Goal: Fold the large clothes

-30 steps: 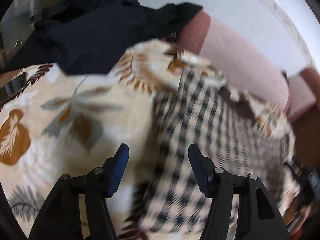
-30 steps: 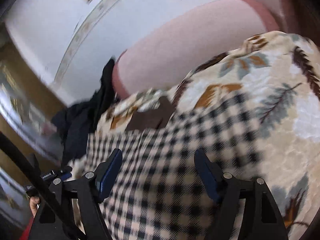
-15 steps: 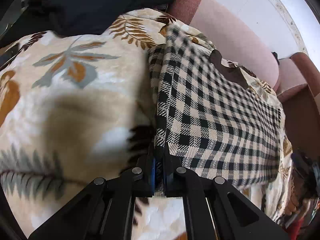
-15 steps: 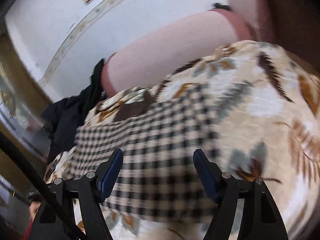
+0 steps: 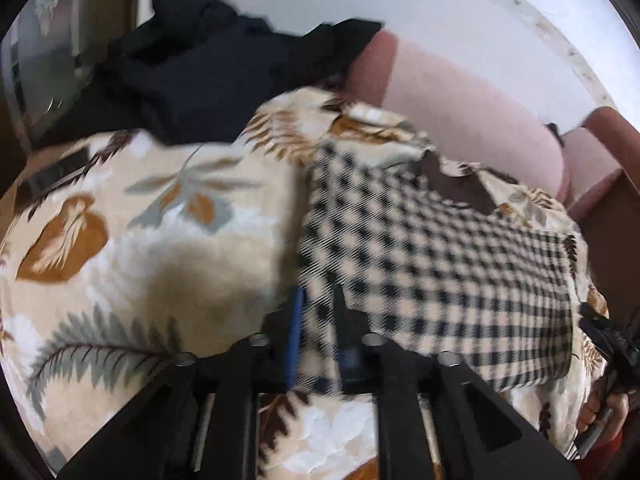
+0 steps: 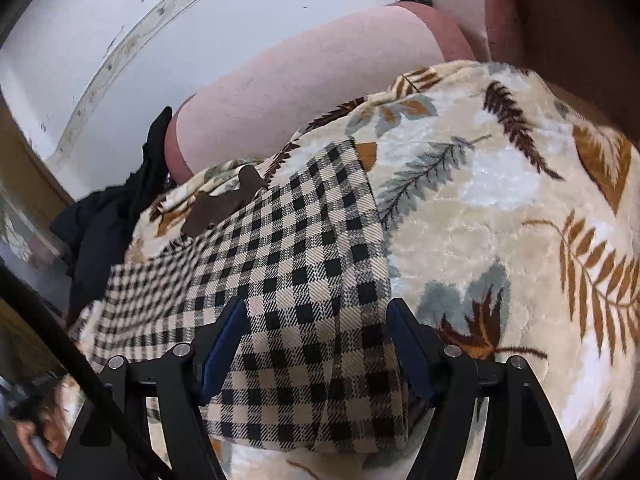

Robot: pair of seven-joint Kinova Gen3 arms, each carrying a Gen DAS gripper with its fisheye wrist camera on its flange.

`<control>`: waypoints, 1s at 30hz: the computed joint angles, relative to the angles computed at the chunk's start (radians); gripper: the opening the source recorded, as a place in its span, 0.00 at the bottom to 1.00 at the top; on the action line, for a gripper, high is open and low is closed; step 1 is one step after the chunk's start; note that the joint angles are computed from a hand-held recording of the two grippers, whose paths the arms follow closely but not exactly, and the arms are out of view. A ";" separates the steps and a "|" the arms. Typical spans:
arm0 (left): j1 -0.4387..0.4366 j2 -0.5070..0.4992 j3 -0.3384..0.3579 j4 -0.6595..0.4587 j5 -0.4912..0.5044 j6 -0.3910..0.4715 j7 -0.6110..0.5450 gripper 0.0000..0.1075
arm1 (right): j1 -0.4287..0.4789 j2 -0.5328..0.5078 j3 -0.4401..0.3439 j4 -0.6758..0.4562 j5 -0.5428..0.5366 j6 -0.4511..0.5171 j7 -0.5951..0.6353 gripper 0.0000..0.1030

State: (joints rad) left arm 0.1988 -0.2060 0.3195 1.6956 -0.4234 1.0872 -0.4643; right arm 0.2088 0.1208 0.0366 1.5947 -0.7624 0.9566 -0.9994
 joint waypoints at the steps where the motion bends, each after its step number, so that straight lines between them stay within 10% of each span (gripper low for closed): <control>1: 0.007 0.012 0.002 -0.005 -0.011 -0.008 -0.004 0.39 | -0.006 0.003 -0.005 0.003 0.001 -0.009 0.007 0.73; 9: 0.056 0.214 -0.029 -0.009 -0.081 -0.008 -0.022 0.43 | -0.077 0.119 -0.011 -0.074 0.152 -0.024 -0.083 0.59; 16: 0.104 0.152 -0.103 0.009 -0.063 -0.056 -0.034 0.41 | -0.113 0.115 0.048 -0.083 0.275 -0.118 -0.302 0.54; 23: 0.123 0.255 -0.139 -0.130 -0.169 -0.042 -0.058 0.41 | -0.019 0.128 -0.106 -0.141 0.108 -0.161 -0.143 0.53; 30: 0.018 0.401 -0.240 -0.280 0.008 0.006 -0.235 0.41 | -0.037 0.282 -0.116 -0.288 0.115 -0.029 -0.181 0.53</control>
State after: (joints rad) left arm 0.2165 0.1948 0.0790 1.4156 -0.4158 1.0936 -0.6988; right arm 0.1722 0.4025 -0.0791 1.3068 -0.6472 0.9272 -1.1803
